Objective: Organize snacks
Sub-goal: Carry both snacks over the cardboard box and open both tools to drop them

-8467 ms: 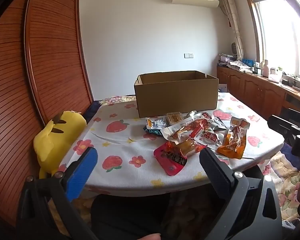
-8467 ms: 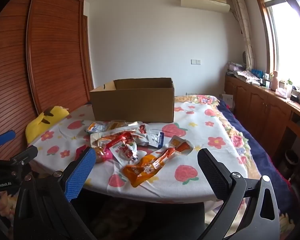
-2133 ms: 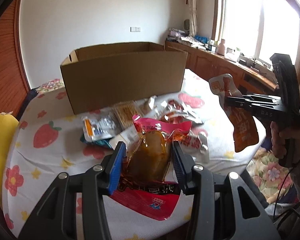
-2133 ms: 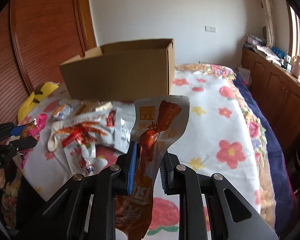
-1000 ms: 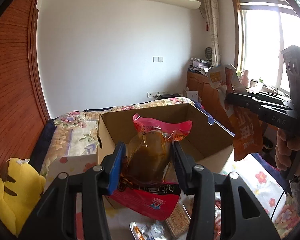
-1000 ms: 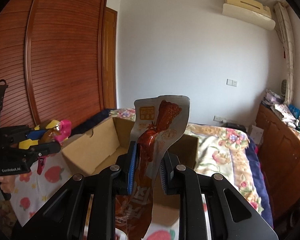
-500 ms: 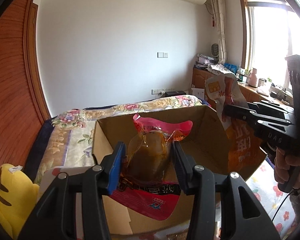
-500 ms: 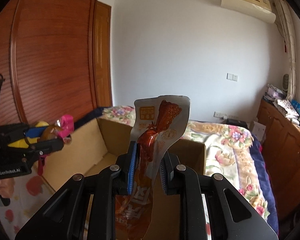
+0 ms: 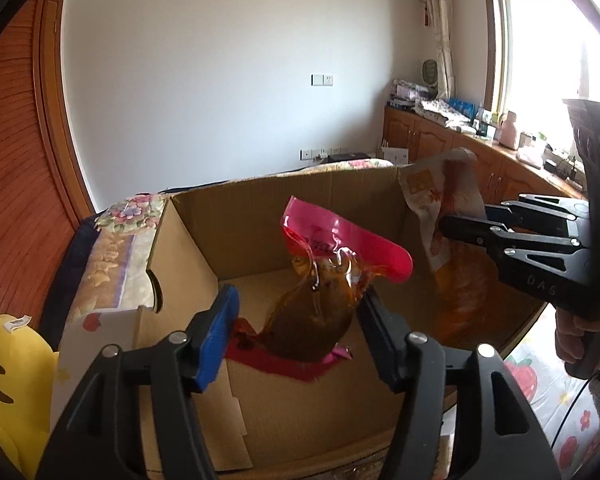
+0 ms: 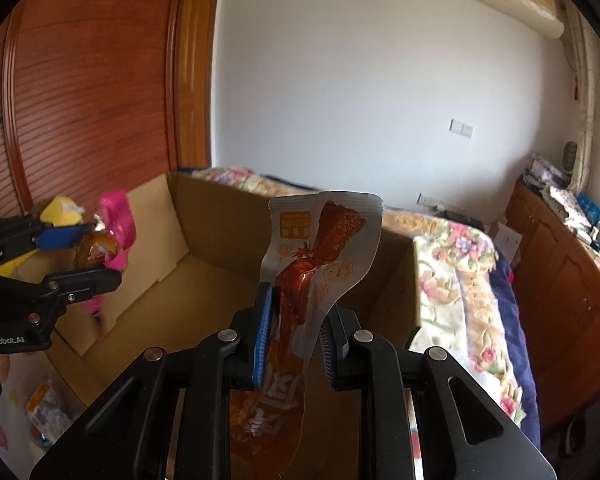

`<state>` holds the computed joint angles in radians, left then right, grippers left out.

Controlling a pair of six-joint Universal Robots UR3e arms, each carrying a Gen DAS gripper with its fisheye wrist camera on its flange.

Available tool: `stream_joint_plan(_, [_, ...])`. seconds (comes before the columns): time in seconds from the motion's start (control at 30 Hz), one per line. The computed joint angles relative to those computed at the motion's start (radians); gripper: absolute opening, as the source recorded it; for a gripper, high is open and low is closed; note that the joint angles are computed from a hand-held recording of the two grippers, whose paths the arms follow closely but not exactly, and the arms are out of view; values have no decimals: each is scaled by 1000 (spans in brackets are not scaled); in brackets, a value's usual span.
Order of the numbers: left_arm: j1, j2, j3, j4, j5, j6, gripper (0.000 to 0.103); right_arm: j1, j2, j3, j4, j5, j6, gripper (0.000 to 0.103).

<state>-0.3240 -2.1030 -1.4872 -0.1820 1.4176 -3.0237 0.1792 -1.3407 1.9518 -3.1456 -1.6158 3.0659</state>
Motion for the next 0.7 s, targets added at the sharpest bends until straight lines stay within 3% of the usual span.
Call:
stream_joint_plan(0.43, [-20,41,-12,-49,11,10,70,-21,-53,9,82,39,-8,26])
stream_joint_plan(0.7, [-11,178,-158,-15,-4,18,71,-8,-185,46,146,29,-4,30])
